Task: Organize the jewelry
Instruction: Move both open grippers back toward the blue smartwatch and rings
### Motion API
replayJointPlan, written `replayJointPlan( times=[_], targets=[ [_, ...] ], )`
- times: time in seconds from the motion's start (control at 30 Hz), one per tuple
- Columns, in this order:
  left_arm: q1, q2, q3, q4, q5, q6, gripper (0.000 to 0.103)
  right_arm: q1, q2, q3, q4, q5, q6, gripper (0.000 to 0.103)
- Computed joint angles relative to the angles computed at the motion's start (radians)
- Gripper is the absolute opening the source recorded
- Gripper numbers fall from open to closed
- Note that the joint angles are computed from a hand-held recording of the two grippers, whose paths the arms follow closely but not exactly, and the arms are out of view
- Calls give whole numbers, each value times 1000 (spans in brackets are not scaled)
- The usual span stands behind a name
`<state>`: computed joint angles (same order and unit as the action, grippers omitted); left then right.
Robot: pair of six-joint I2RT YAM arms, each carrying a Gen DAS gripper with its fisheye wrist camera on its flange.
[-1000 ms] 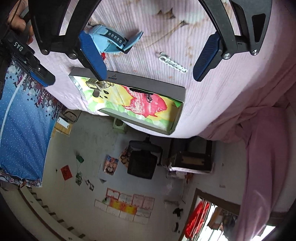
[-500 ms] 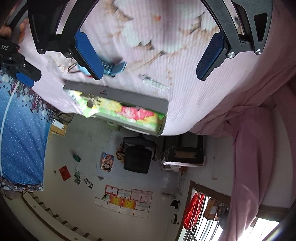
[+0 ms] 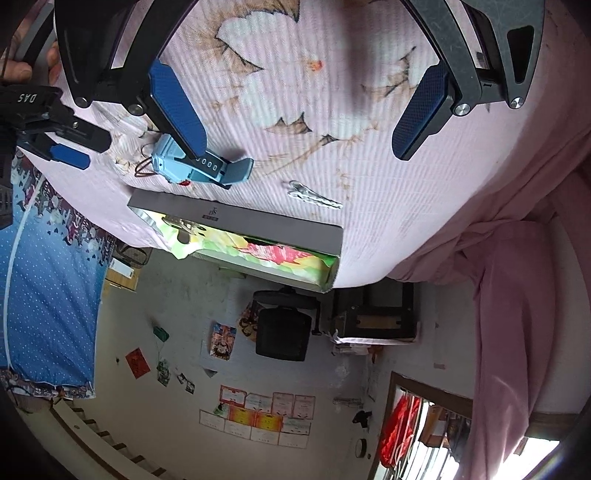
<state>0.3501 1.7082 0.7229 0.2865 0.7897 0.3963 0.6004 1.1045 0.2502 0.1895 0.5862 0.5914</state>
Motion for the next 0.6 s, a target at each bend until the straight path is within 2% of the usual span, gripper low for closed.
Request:
replayJointPlan(
  times=[0.23, 0.6],
  targets=[
    [-14, 35, 50, -59, 5, 14, 101, -8, 100, 24, 28, -25, 16, 101],
    [-54, 65, 107, -125, -4, 42, 101, -77, 107, 21, 44, -98, 40, 101]
  ],
)
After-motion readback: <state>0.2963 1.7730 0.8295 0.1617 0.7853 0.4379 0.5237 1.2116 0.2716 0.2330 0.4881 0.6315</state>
